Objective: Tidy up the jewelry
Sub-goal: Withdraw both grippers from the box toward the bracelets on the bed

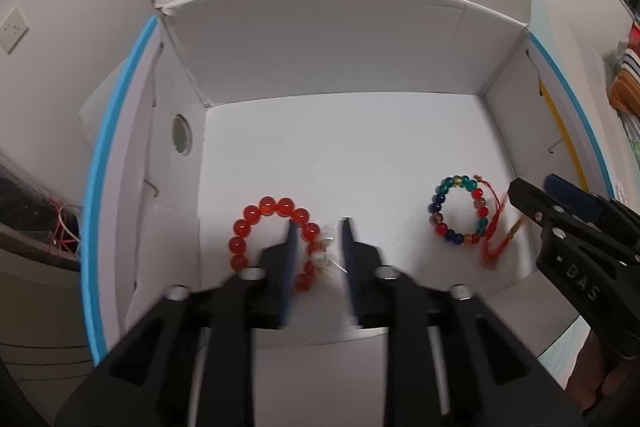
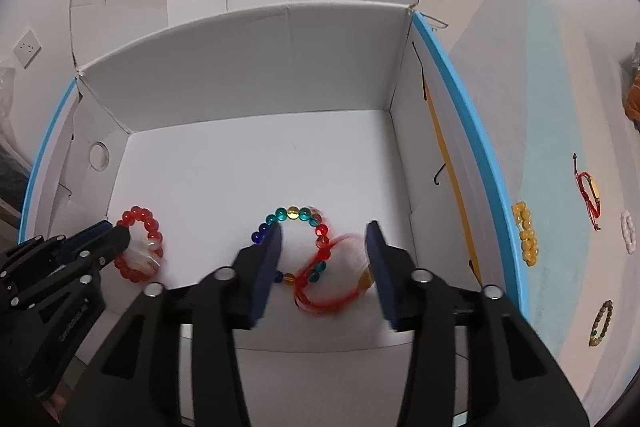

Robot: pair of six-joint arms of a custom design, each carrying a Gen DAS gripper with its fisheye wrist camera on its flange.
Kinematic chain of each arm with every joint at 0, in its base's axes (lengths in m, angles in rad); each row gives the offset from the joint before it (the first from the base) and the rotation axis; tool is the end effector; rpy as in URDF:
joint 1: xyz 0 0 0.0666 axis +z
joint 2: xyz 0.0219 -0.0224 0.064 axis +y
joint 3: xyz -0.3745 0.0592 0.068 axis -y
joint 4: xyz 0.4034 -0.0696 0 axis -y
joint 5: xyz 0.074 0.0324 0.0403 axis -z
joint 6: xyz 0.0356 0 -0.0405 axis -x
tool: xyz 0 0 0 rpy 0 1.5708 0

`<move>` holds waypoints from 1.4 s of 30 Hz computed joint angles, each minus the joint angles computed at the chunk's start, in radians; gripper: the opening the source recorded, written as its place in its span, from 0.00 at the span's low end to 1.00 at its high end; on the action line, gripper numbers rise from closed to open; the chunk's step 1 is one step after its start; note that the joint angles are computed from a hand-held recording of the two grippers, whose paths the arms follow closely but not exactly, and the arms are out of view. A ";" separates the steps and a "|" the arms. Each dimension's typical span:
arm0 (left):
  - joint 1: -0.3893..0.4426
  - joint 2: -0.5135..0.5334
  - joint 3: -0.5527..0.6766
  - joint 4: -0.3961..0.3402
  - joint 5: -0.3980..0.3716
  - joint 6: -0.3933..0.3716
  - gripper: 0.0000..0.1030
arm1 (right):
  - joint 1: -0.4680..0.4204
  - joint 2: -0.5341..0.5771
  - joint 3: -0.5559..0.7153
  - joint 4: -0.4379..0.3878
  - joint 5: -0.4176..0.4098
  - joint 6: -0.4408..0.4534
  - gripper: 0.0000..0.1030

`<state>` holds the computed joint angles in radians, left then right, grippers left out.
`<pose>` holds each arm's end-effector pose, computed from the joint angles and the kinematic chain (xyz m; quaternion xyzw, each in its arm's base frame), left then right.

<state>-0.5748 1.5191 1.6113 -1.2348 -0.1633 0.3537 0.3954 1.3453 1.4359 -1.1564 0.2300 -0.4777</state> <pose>0.4371 -0.2767 0.4459 0.0902 0.9699 -0.0236 0.2250 0.4265 0.1688 0.4521 0.0682 0.9599 0.0042 0.2719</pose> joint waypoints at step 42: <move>-0.205 -0.060 0.141 0.117 -0.151 0.004 0.94 | -0.117 -0.362 -0.120 0.022 0.231 0.051 0.93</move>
